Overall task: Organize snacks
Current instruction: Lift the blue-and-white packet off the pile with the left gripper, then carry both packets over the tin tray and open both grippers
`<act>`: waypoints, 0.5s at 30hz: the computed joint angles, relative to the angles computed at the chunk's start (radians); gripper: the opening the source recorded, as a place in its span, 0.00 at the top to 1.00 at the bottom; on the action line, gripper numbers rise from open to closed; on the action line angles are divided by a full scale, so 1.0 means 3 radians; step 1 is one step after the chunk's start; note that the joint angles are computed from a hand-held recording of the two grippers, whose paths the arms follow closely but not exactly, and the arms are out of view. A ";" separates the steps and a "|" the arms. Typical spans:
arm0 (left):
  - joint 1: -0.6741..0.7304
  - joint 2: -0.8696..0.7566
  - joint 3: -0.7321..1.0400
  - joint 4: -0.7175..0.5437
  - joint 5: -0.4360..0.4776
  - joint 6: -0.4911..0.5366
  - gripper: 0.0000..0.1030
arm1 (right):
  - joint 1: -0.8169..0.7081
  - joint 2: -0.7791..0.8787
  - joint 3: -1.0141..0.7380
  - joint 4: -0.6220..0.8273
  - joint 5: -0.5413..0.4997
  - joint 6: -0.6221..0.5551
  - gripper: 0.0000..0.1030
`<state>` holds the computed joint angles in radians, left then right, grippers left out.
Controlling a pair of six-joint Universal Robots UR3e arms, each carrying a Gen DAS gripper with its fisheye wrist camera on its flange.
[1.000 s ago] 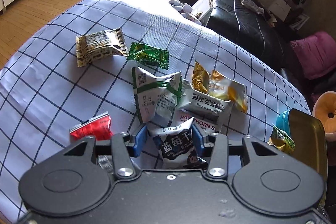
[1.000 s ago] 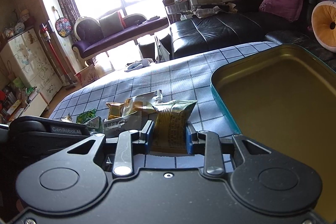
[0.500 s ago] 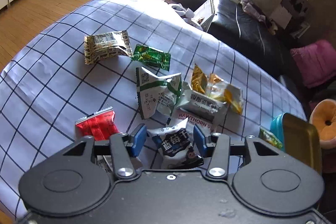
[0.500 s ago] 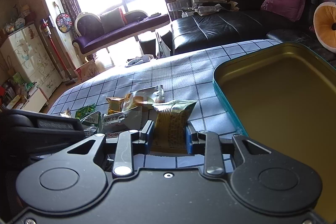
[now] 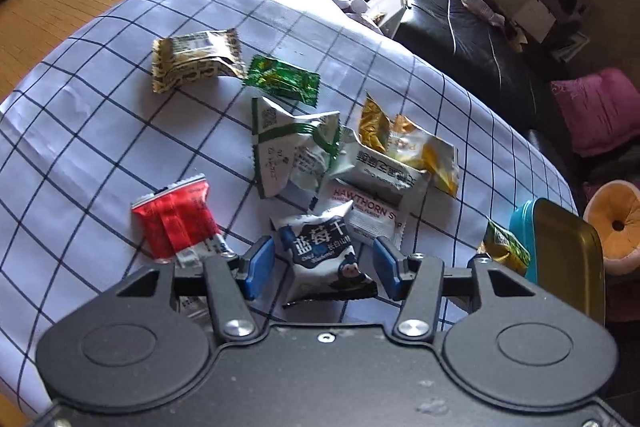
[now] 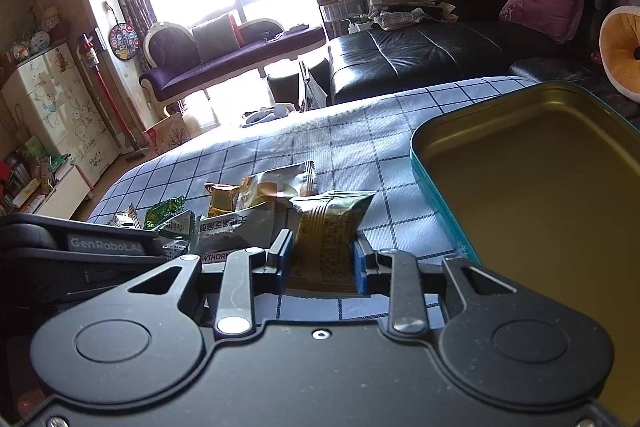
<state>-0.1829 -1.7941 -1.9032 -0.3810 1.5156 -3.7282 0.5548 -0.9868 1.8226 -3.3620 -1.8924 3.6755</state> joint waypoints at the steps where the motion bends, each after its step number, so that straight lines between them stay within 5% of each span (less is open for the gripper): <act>1: -0.0034 -0.0037 0.0028 0.0002 0.0044 0.0015 0.47 | 0.0004 -0.0003 -0.0001 0.0007 -0.0002 0.0004 0.61; 6: -0.0090 -0.0170 0.0109 0.0098 0.0130 0.0022 0.49 | 0.0016 -0.0012 -0.0003 0.0011 -0.0008 0.0002 0.61; 7: -0.0094 -0.0186 0.0131 0.0082 0.0137 0.0037 0.52 | 0.0016 -0.0017 0.0005 0.0005 -0.0007 0.0001 0.61; 8: -0.0099 -0.0199 0.0143 0.0083 0.0143 0.0056 0.66 | 0.0016 -0.0017 0.0005 0.0005 -0.0007 0.0001 0.61; 15: -0.0095 -0.0158 0.0169 0.0099 0.0039 0.0050 0.70 | -0.0068 -0.0202 0.0158 -0.0003 0.0109 0.0085 0.61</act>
